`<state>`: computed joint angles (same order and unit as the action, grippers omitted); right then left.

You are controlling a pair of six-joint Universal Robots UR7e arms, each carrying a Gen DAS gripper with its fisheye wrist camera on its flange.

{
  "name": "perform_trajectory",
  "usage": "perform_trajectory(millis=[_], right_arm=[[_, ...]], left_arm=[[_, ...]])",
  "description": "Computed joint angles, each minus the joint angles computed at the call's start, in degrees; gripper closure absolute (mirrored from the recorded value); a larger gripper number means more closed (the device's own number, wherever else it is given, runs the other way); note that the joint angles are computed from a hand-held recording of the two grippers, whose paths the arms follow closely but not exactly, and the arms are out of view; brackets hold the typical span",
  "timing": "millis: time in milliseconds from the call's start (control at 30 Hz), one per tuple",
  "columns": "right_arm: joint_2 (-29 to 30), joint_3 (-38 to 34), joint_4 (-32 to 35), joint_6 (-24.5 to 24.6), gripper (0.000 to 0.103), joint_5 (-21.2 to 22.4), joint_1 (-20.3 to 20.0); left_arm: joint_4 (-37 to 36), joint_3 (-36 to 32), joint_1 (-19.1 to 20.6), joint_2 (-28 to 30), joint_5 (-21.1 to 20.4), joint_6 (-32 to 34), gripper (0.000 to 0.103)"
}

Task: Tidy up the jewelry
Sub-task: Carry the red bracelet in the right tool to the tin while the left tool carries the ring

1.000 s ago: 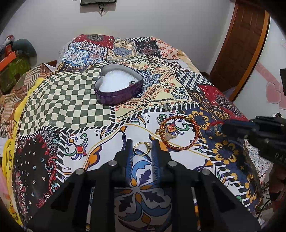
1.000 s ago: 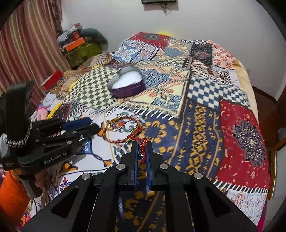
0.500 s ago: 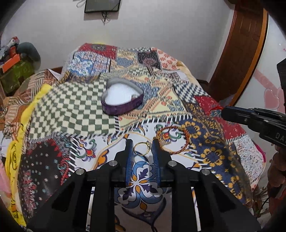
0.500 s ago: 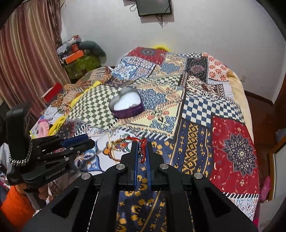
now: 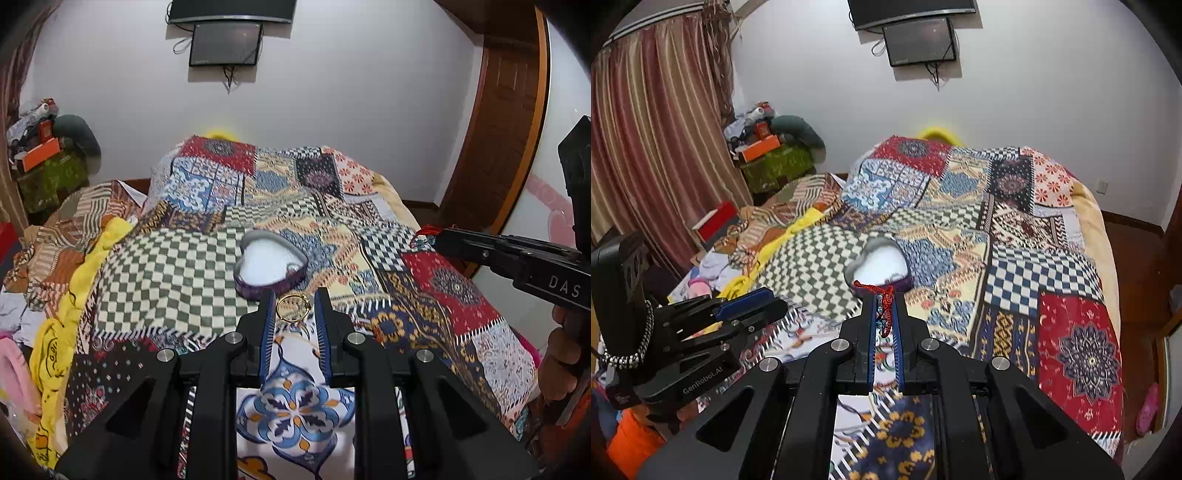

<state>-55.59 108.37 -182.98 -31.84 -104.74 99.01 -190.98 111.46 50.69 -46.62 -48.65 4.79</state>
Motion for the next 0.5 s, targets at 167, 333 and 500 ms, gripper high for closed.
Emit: perform_trajectory(millis=[167,333,500], right_arm=[[0.83,-1.73,0.27,0.35,0.096,1.46,0.14],[2.58,-4.41,1.43,0.5,0.096,2.46,0.02],[4.97,-7.77,3.8,0.84,0.096,3.06,-0.23]], left_arm=[[-0.5,-2.19,0.53,0.88,0.33,1.51,0.083],[-0.87,-4.8,1.49,2.03,0.11,3.46,0.083],[-0.68,-8.24,3.21,3.46,-0.95,4.73,0.083]])
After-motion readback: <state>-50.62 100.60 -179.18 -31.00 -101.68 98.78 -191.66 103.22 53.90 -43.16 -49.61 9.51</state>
